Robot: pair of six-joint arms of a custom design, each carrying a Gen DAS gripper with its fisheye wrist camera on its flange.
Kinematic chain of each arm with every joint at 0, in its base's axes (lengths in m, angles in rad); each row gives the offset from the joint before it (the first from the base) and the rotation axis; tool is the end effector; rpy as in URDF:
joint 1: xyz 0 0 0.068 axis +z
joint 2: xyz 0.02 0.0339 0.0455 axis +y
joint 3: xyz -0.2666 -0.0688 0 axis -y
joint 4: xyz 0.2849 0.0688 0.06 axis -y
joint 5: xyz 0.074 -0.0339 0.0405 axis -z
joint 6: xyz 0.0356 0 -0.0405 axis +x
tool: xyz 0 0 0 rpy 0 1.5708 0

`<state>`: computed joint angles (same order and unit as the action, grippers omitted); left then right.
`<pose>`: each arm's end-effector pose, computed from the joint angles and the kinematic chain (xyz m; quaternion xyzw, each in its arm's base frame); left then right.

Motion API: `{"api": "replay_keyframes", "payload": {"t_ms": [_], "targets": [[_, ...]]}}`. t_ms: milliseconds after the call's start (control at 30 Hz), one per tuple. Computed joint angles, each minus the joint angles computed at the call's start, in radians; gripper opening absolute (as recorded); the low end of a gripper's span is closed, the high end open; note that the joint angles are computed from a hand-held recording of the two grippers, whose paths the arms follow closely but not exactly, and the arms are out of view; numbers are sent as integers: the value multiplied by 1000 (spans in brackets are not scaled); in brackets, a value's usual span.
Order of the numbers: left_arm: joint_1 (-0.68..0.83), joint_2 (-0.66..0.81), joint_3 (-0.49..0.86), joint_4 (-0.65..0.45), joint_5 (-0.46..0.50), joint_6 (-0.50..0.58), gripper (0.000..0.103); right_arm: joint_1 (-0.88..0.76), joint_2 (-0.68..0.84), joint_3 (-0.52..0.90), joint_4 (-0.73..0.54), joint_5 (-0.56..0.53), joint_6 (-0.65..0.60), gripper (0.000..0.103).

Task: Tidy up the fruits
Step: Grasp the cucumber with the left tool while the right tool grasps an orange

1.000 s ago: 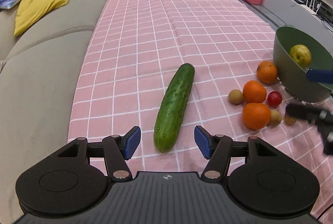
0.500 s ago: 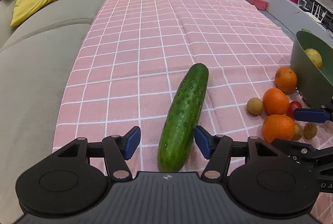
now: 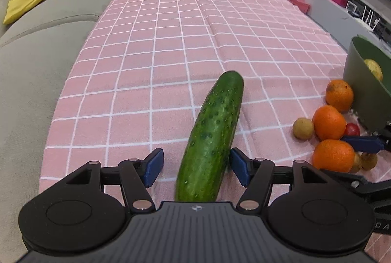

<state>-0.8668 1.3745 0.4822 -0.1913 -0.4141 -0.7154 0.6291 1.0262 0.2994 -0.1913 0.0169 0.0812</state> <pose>0.1685 -0.1763 0.0966 0.0224 0.9508 -0.0276 0.3078 0.1631 0.1179 0.1100 -0.2536 0.9126 0.1040 0.3034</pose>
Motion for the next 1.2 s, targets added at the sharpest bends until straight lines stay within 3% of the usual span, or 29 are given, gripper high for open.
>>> {"api": "replay_keyframes", "payload": {"t_ms": [100,500,833,1200], "targets": [[4,0,-8,38,9,4,72,-7,3,-1,5,-8,-3,53],[-4,74,-2,160,-20,77,53,-14,14,0,21,-29,-3,44],[13,39,-12,147,12,63,46,-25,28,13,15,-47,-5,41],[-11,-73,-29,75,-17,52,42,-30,-30,17,-28,-53,-6,41]]}}
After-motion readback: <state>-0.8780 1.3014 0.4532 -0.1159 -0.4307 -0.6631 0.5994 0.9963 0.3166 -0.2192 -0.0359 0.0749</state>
